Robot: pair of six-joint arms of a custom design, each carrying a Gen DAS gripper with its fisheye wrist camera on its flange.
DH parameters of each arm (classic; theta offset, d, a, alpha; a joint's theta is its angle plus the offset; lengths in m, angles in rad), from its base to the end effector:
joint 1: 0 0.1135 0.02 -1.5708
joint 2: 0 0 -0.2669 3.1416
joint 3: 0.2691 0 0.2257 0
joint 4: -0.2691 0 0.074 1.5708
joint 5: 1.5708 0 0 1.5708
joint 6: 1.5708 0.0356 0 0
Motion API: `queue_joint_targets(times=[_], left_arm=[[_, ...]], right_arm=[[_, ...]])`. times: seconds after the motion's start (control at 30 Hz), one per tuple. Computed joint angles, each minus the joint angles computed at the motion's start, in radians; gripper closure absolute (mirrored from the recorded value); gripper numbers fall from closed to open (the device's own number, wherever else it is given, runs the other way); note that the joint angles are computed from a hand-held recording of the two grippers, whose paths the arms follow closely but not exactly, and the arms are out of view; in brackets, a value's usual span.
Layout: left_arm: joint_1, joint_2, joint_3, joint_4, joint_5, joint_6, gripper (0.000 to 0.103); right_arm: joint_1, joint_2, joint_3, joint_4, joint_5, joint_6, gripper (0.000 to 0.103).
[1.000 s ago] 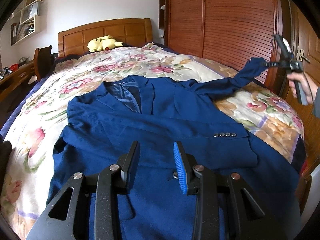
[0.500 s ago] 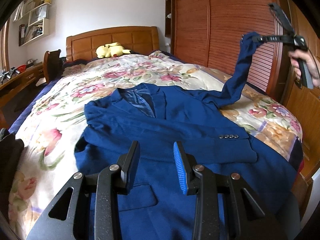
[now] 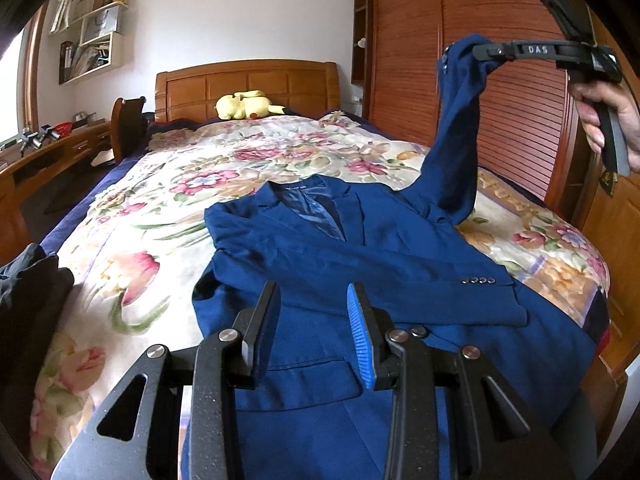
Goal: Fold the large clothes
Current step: 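Lower the navy sleeve onto the jacket front and open the right gripper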
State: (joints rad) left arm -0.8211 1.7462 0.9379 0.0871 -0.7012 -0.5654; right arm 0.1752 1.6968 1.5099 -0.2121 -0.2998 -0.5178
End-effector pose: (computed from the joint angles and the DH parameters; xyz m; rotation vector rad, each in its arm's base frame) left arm 0.2459 -0.2305 0.1936 -0.0757 2.0983 -0.0161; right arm 0.3704 0.0762 0.3549 -0.8426 1.7605 0.0693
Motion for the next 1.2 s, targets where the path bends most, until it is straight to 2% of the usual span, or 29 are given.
queue_joint_targets(times=[0.23, 0.43, 0.6, 0.63, 0.7, 0.8, 0.87, 0.9, 1.03, 1.07, 1.2], left_arm=[[0.003, -0.024, -0.027, 0.014, -0.009, 0.002, 0.067], [0.002, -0.037, -0.042, 0.017, -0.018, -0.005, 0.067], [0.008, -0.047, -0.051, 0.012, -0.019, -0.014, 0.067], [0.009, -0.050, -0.053, 0.014, -0.019, -0.013, 0.067], [0.005, -0.049, -0.050, 0.010, -0.026, -0.016, 0.067], [0.008, -0.050, -0.051, 0.007, -0.025, -0.020, 0.067], [0.008, -0.052, -0.055, 0.008, -0.026, -0.020, 0.067], [0.009, -0.051, -0.053, 0.004, -0.026, -0.021, 0.067], [0.012, -0.050, -0.052, 0.000, -0.026, -0.019, 0.067], [0.014, -0.052, -0.054, -0.002, -0.024, -0.018, 0.067], [0.018, -0.071, -0.079, -0.003, -0.021, -0.014, 0.067]], right_arm=[[0.002, -0.064, -0.034, -0.101, -0.096, -0.048, 0.092], [-0.029, -0.068, 0.034, -0.251, -0.196, -0.080, 0.092], [-0.042, 0.023, 0.216, -0.417, -0.226, -0.114, 0.092], [-0.044, 0.034, 0.232, -0.443, -0.228, -0.117, 0.087], [-0.042, 0.056, 0.293, -0.520, -0.217, -0.119, 0.084], [-0.051, 0.059, 0.319, -0.547, -0.236, -0.126, 0.079], [-0.056, 0.064, 0.333, -0.551, -0.241, -0.121, 0.067], [-0.056, 0.073, 0.337, -0.547, -0.239, -0.119, 0.066], [-0.055, 0.103, 0.325, -0.518, -0.211, -0.129, 0.064], [-0.039, 0.096, 0.276, -0.478, -0.195, -0.116, 0.064], [-0.010, 0.151, 0.251, -0.432, -0.162, -0.083, 0.063]])
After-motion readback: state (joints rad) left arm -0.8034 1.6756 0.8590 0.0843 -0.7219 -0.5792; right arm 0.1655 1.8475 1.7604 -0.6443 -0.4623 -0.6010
